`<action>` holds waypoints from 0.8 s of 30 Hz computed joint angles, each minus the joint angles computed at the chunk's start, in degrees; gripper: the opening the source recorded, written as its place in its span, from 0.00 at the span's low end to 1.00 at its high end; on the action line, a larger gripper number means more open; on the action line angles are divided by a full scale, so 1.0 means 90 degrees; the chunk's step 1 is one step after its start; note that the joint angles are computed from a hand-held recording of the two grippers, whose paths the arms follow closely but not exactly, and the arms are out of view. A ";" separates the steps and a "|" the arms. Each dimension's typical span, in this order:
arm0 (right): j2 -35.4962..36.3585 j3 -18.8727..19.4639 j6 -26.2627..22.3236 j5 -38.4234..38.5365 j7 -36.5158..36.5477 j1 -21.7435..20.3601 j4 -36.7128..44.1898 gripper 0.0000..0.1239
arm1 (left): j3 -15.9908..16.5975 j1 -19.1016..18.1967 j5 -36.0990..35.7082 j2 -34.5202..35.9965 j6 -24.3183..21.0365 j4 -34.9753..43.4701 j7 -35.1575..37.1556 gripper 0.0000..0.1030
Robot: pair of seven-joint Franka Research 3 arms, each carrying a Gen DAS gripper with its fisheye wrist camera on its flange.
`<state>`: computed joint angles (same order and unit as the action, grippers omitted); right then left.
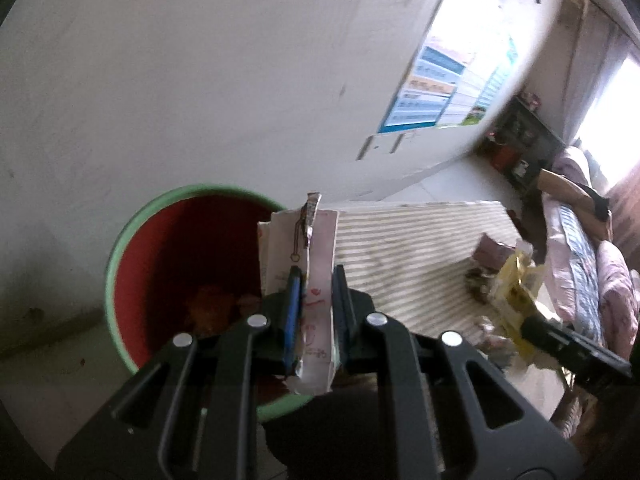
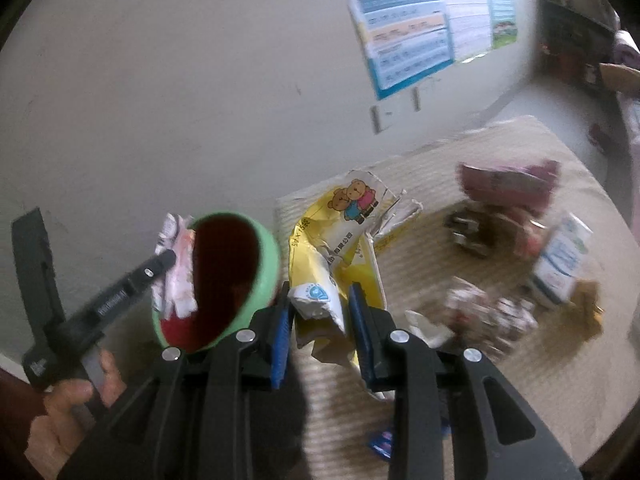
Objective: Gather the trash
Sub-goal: 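Carry both items over the red bin and open both tools to drop them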
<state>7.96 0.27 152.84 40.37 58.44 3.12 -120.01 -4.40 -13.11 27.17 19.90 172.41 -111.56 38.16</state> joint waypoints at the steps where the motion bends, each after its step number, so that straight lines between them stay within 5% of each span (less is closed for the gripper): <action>1: 0.0091 0.0037 -0.0032 -0.0007 -0.0008 0.0034 0.0108 0.22 | -0.0014 0.0050 -0.0045 0.0011 -0.0019 -0.0020 0.0021 0.15; 11: 0.1183 0.0436 -0.0669 -0.0180 -0.0068 0.0320 0.1417 0.22 | 0.0159 0.0249 -0.0170 0.0104 -0.0211 -0.0134 -0.0072 0.15; 24: 0.1506 0.0622 -0.0897 -0.0323 -0.0304 0.0467 0.1782 0.24 | 0.0257 0.0335 -0.0047 0.0113 -0.0381 -0.0141 -0.0360 0.16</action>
